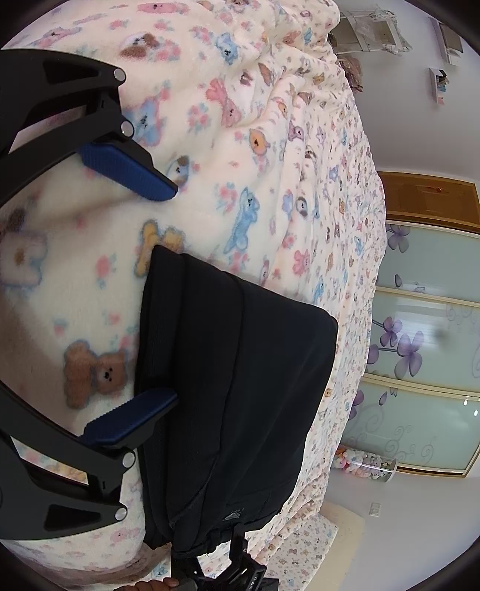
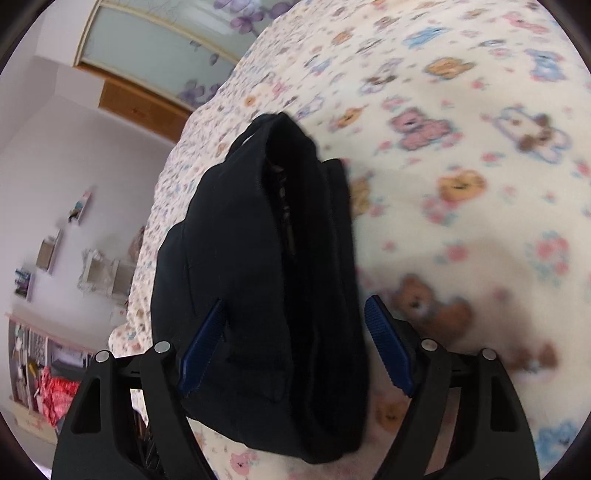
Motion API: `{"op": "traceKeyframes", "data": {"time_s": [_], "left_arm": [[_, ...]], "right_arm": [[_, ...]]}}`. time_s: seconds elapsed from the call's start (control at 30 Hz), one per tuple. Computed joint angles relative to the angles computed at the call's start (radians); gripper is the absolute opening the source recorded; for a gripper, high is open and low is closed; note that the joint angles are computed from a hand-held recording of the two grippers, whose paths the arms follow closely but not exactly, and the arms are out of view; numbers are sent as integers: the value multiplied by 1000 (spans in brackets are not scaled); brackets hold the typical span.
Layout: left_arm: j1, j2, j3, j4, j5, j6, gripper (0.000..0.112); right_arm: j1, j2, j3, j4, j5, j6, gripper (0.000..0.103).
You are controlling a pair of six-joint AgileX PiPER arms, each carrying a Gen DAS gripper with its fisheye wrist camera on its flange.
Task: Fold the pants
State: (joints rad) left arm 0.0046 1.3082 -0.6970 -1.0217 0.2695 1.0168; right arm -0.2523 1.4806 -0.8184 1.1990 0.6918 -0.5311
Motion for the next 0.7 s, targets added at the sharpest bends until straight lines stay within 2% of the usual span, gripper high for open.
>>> {"op": "traceKeyframes", "data": {"time_s": [0.2, 0.3, 0.37, 0.43, 0.5, 0.57, 0.6, 0.63, 0.7], "left_arm": [[1, 1, -1, 8, 3, -8, 101], [0, 2, -1, 19, 7, -24, 101], [-5, 6, -5, 43, 5, -50, 101], [-10, 12, -10, 71, 1, -80, 101], [-12, 12, -10, 72, 6, -79, 101], [2, 9, -6, 12, 25, -15, 101], [34, 8, -6, -63, 66, 64, 101], [88, 4, -13, -119, 147, 121, 101], [194, 18, -59, -136, 328, 135, 101]], "right_arm": [[6, 67, -44, 59, 46, -50, 81], [-17, 48, -17, 190, 109, -191, 81], [-46, 28, 27, 320, 185, -343, 81], [-59, 23, 55, 377, 212, -419, 81], [-61, 50, 48, 357, 192, -380, 81], [-79, 76, 60, 369, 202, -374, 81], [-86, 87, 62, 380, 213, -378, 81], [-96, 99, 69, 401, 228, -394, 81], [-103, 112, 65, 400, 240, -397, 79]]}}
